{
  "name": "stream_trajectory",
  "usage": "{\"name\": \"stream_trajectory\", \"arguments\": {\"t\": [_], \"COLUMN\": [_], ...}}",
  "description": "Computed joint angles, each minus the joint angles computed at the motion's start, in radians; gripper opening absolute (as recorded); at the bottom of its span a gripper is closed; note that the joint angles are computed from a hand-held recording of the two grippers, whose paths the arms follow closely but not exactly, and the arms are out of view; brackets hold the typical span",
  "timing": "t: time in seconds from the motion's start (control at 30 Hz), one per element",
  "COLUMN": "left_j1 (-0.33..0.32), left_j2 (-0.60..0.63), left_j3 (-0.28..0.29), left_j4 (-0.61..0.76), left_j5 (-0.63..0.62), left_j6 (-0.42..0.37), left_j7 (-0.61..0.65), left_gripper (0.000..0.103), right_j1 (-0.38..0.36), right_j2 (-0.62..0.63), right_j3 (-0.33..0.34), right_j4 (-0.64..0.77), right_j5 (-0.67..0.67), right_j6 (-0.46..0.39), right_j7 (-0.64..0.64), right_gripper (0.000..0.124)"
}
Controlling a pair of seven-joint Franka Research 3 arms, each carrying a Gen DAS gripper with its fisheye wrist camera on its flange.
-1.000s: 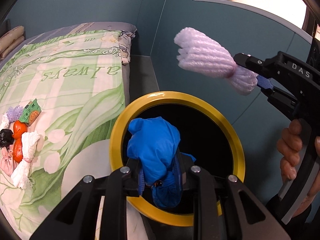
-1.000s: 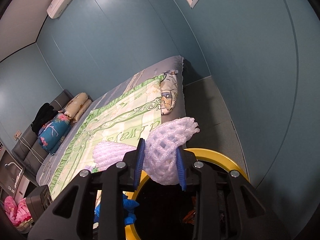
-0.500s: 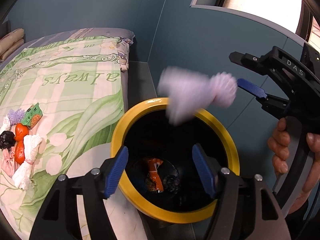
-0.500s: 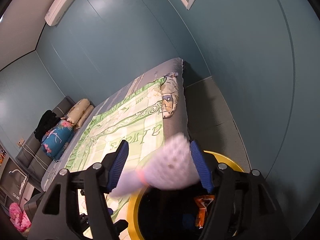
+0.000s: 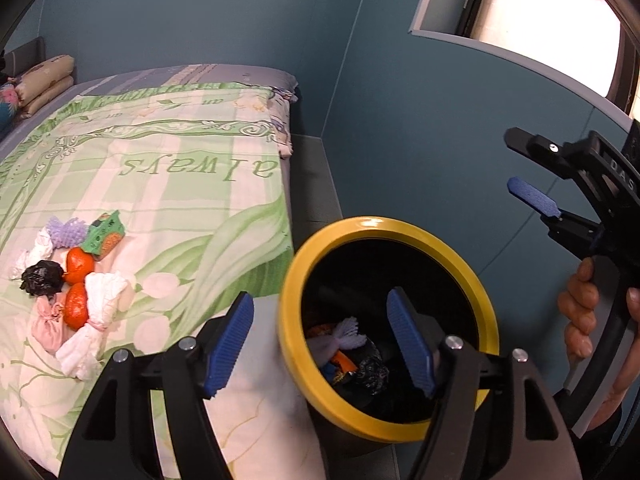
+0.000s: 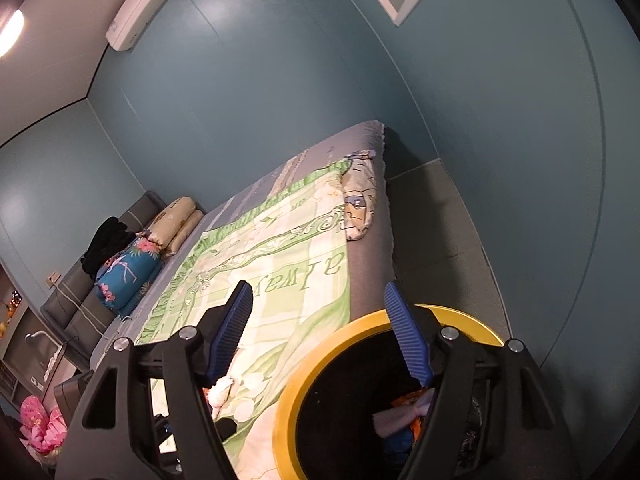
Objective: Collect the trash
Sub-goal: 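Open the left tool and right tool to drop glove and net into the bin, then move both tools back over the trash pile on the bed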
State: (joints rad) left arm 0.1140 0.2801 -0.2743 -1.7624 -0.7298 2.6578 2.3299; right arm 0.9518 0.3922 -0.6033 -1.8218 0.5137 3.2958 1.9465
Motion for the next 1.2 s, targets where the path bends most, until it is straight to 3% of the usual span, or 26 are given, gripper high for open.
{"name": "stream_trajectory", "arguments": {"t": [0.6, 0.93, 1.2], "left_j1": [0.088, 0.157, 0.218], "left_j2": [0.004, 0.051, 0.122], "left_j3": [0.052, 0.065, 0.068], "left_j4": [0.019, 0.060, 0.113], "left_j5": [0.026, 0.082, 0.153], "left_j6": [0.058, 0.089, 0.087], "left_j7": [-0.063, -0.128, -0.218], "left_gripper": [0.074, 0.076, 0.076], "right_j1": [-0.207, -0.292, -0.349], "right_j2": [0.069, 0.173, 0.309], "right_j3": [0.287, 0.407, 0.501], "right_j4": [0.205, 0.382, 0.596], "right_j5": [-0.184, -0.318, -0.394], "right_j6": [-0.072, -0.179, -0.320], "right_j7": [-0.031, 0.021, 0.049], "right_gripper": [0.073, 0.073, 0.073]}}
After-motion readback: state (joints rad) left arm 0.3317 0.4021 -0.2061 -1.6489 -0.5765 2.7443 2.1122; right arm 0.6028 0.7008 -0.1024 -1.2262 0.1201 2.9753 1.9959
